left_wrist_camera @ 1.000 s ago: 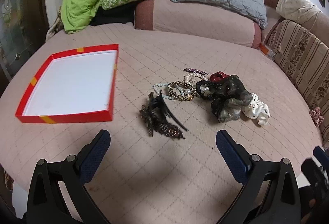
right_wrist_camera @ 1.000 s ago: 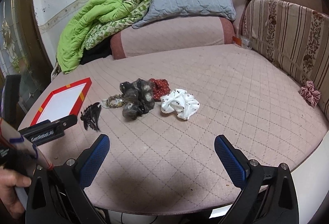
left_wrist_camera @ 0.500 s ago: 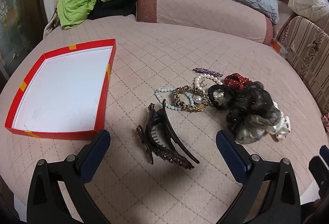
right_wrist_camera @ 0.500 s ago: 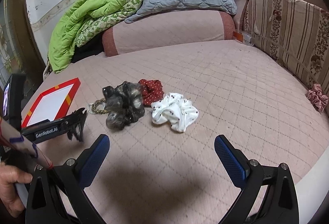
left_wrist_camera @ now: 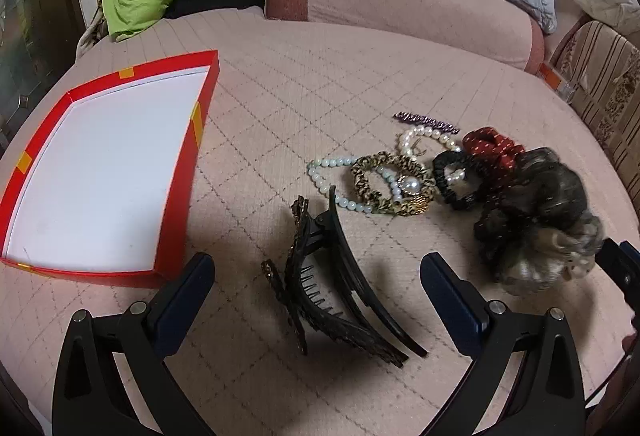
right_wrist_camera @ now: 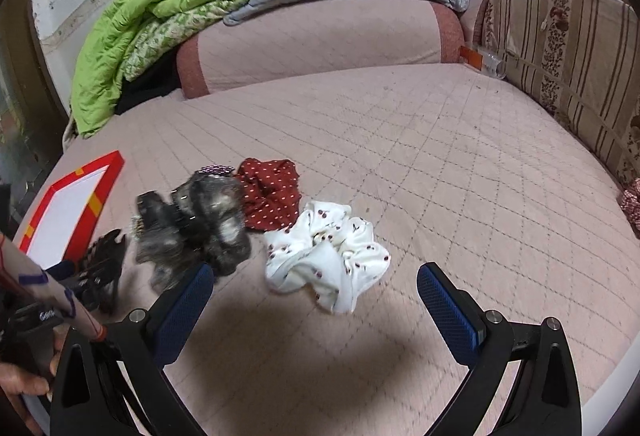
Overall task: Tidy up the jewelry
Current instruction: 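Grasp the black claw clip with the left tool while the right tool grasps the white cherry scrunchie, then carry both held items into the red box and open both tools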
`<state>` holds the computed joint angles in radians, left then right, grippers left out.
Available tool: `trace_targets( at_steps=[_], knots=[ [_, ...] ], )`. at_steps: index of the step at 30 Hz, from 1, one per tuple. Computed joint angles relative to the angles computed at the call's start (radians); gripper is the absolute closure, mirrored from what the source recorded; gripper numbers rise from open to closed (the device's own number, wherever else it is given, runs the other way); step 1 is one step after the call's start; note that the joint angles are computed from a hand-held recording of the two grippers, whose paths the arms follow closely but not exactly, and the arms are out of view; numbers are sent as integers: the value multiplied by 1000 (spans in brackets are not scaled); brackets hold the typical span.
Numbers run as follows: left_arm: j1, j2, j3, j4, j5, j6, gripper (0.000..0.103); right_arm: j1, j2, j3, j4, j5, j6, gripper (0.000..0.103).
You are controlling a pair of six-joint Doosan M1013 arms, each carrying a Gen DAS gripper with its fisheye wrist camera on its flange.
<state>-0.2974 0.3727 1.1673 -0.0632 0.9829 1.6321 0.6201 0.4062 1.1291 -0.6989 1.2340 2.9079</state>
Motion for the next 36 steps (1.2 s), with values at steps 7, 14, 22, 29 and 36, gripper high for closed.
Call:
trace_targets(
  at_steps=[7,14,22,29,36],
  knots=[
    [1,19,-4,0,3,19,1,-42,17,-1,80,-8,5,0],
    [0,13,12,25,-35,11,20,-66,44,-24,132,18,-23,4],
    [13,5,21,-46,-55,72,70,-67,35,-5,138,9,-17,71],
    [30,-4,26,-114,-64,108,70,-45,6,24,46,-25,41,74],
    [41,-39,51,-134,-142,131,70,-3,-11,31,-149,-70,115,74]
  ],
)
